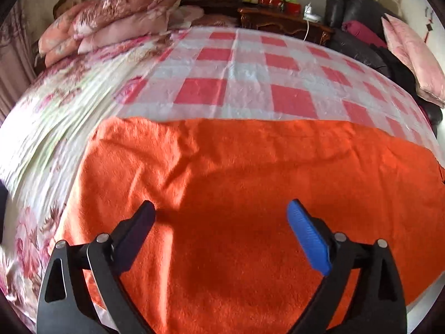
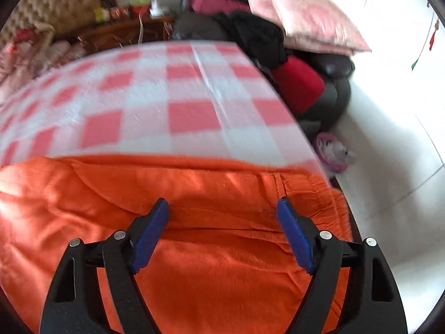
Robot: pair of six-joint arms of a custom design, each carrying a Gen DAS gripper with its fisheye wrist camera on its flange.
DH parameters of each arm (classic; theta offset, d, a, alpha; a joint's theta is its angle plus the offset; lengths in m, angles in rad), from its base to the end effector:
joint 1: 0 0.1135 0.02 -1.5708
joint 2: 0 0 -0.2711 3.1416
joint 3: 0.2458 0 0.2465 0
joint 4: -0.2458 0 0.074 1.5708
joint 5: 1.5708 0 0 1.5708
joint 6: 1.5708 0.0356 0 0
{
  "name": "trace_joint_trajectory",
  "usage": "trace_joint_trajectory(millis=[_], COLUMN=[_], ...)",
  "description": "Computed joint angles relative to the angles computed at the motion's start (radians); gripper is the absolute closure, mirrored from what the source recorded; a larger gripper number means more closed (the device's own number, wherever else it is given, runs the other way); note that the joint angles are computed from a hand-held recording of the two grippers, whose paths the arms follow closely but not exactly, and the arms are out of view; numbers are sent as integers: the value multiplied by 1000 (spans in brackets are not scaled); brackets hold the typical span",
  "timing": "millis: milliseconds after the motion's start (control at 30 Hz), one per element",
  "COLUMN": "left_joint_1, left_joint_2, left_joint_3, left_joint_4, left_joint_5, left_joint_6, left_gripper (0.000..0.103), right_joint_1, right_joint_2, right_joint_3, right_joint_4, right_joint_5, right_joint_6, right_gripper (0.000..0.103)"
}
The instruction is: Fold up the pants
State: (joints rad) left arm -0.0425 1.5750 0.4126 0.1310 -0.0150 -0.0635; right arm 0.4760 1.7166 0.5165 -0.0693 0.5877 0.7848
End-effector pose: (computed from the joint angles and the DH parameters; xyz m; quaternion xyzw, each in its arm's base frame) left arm 0.2272 -0.0091 0.0950 -0.0121 0.9637 -0.0069 0.2664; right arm 0.2159 0.0891 0.0816 0.1885 0.9283 -0.1466 0.2849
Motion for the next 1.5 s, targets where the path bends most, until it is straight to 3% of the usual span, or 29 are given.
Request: trace_joint_trajectory(millis=[33, 133, 267, 467, 633, 700, 867, 1000, 1233, 1500], left_joint_1=[-4, -20, -34, -5, -1, 10, 201, 366, 742, 1069], left_joint_2=[10, 11, 8, 6, 0, -12, -53, -103, -94, -9], left_joint_3=[-2, -33, -26, -80, -49, -42, -53, -101, -102, -20], left_joint_4=[4, 52, 27, 129, 63, 40, 5, 45, 62, 14], left_joint_5=[-10, -41, -69, -30, -38, -95, -105, -119, 65, 268], left_joint_6=[-1, -35, -82, -13, -10, -18, 78, 214, 402, 569], left_gripper=[2, 1, 1, 1, 1, 1, 1, 2, 2, 4], right_joint_1=[14, 47, 44, 28, 35, 35, 41, 100, 389, 540], right_joint_2=[-6, 19, 24, 29, 35, 35, 36, -40, 74, 360], right_joint_3=[-13, -13, -37, -38, -35, -35, -17, 29, 342, 748], right_joint_4=[10, 7, 60, 63, 61, 64, 25, -105, -369, -554], right_joint_5=[20, 73, 80, 80, 91, 88, 93, 67, 74, 40], right_joint_6=[12, 25, 20, 34, 36, 37, 53, 130, 290, 295], right_gripper=[24, 22, 22, 13, 13, 13, 13, 13, 13, 13])
